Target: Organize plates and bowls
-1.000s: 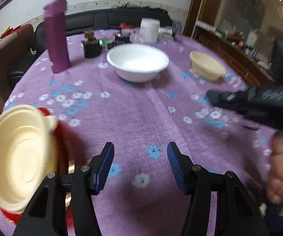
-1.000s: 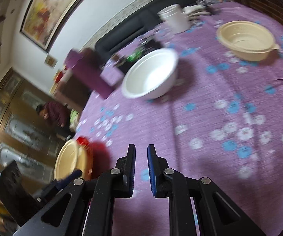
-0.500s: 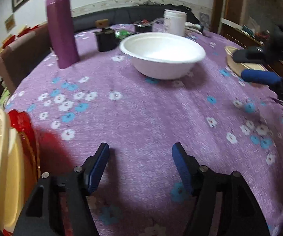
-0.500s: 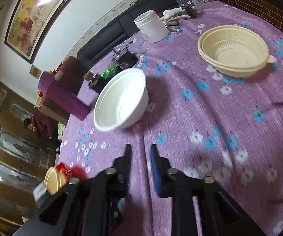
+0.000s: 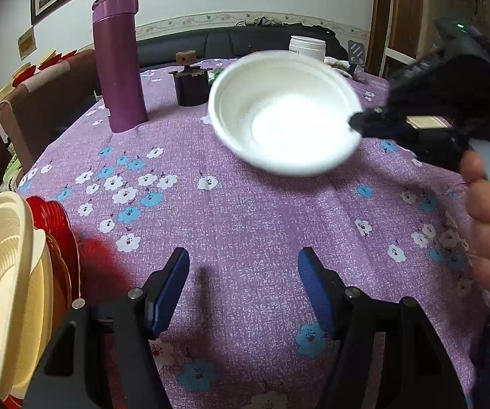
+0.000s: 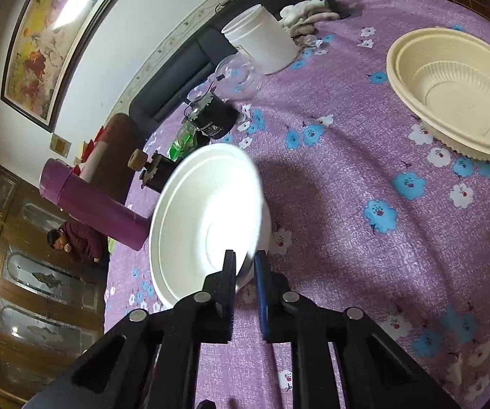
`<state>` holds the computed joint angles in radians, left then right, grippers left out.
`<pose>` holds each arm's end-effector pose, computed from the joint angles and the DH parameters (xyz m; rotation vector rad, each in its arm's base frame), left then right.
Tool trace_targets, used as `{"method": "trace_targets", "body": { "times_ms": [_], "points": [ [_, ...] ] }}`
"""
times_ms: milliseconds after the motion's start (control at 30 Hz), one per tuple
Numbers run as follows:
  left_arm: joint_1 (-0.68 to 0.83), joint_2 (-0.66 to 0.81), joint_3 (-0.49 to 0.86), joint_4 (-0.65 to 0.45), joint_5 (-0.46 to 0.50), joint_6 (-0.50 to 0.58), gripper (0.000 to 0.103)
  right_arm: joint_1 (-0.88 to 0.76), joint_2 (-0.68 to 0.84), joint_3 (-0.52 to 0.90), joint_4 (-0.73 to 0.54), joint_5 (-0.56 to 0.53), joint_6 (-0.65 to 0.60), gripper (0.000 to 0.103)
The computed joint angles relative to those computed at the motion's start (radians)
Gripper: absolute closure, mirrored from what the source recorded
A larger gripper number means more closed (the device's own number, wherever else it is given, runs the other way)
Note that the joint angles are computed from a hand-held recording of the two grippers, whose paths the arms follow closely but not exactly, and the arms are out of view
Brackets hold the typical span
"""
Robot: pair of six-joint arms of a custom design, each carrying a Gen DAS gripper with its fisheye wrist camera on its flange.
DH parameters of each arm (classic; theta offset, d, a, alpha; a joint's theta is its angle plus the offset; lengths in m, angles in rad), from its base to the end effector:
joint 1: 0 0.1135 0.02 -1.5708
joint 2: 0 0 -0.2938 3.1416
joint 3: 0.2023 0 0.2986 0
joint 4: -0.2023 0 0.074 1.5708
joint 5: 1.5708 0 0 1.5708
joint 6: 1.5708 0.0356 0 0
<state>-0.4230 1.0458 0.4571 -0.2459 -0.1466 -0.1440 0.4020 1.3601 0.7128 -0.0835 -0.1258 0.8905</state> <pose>0.2052 -0.0867 0.1743 0.2658 2.3807 -0.0895 0.2831 0.1252 0.1993 0.5215 2.3751 0.7759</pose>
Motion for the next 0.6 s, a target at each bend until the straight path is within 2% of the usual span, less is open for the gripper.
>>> {"method": "trace_targets", "body": {
  "times_ms": [100,267,333,400,500,567,600],
  "points": [
    [0.001,-0.034,-0.014,0.005,0.012,0.004,0.037,-0.013,-0.087,-0.049,-0.035,-0.055,-0.011,0.097],
    [-0.006,-0.08,-0.026,0.008,0.046,0.015,0.037,-0.044,-0.325,-0.152,-0.15,-0.103,-0.065,0.097],
    [-0.023,-0.077,-0.012,-0.012,0.043,0.022,0.037,-0.074,-0.359,-0.169,-0.176,-0.079,-0.11,0.096],
    [-0.033,-0.074,0.018,-0.047,0.053,0.015,0.037,-0.102,-0.372,-0.2,-0.141,-0.05,-0.12,0.094],
    [-0.013,-0.034,0.119,-0.122,0.129,0.004,0.036,-0.153,-0.363,-0.218,-0.108,-0.089,-0.141,0.094],
    [0.018,0.057,0.219,-0.157,0.184,-0.009,0.034,-0.163,-0.378,-0.244,-0.056,-0.098,-0.128,0.084],
    [0.027,0.098,0.256,-0.161,0.186,-0.019,0.034,-0.169,-0.366,-0.249,-0.038,-0.111,-0.123,0.073]
  ]
}}
